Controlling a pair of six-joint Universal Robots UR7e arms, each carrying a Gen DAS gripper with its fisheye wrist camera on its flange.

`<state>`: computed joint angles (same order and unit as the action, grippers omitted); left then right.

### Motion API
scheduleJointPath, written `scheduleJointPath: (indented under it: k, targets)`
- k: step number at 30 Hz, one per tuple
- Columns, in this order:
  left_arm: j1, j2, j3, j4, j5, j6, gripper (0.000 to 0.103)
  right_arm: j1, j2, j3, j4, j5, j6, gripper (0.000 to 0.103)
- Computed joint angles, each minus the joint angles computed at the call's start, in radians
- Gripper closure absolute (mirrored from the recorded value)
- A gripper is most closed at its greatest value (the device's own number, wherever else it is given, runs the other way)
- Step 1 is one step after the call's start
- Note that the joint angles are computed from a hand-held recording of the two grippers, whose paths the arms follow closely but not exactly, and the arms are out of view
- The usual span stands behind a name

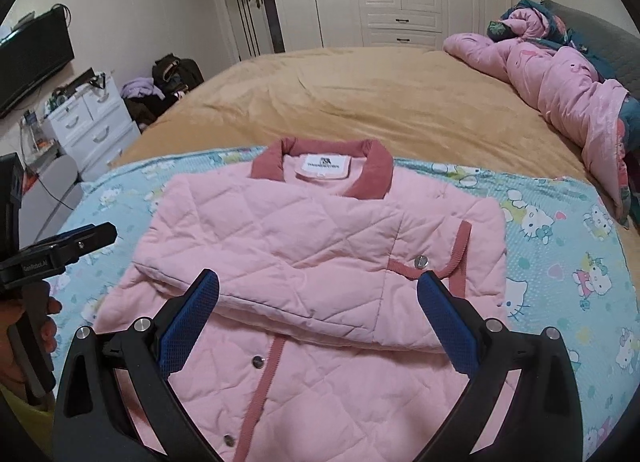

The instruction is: Fold large clothes

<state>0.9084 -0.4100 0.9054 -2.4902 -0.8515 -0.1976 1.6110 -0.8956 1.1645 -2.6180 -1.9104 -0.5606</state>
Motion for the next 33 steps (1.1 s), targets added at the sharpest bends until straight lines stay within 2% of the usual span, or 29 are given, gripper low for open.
scheduleJointPath:
  k: [17,33]
  targets:
    - [-0.077,-0.147,0.256,-0.179,0.029,0.041,0.009,0.031,-0.153,0.192,-0.096,0.050,-0.020,0.004]
    - [-0.116,-0.287,0.521,-0.281,0.074,-0.011,0.009,0.008,-0.318,0.421,-0.172,0.070,-0.051,0.004]
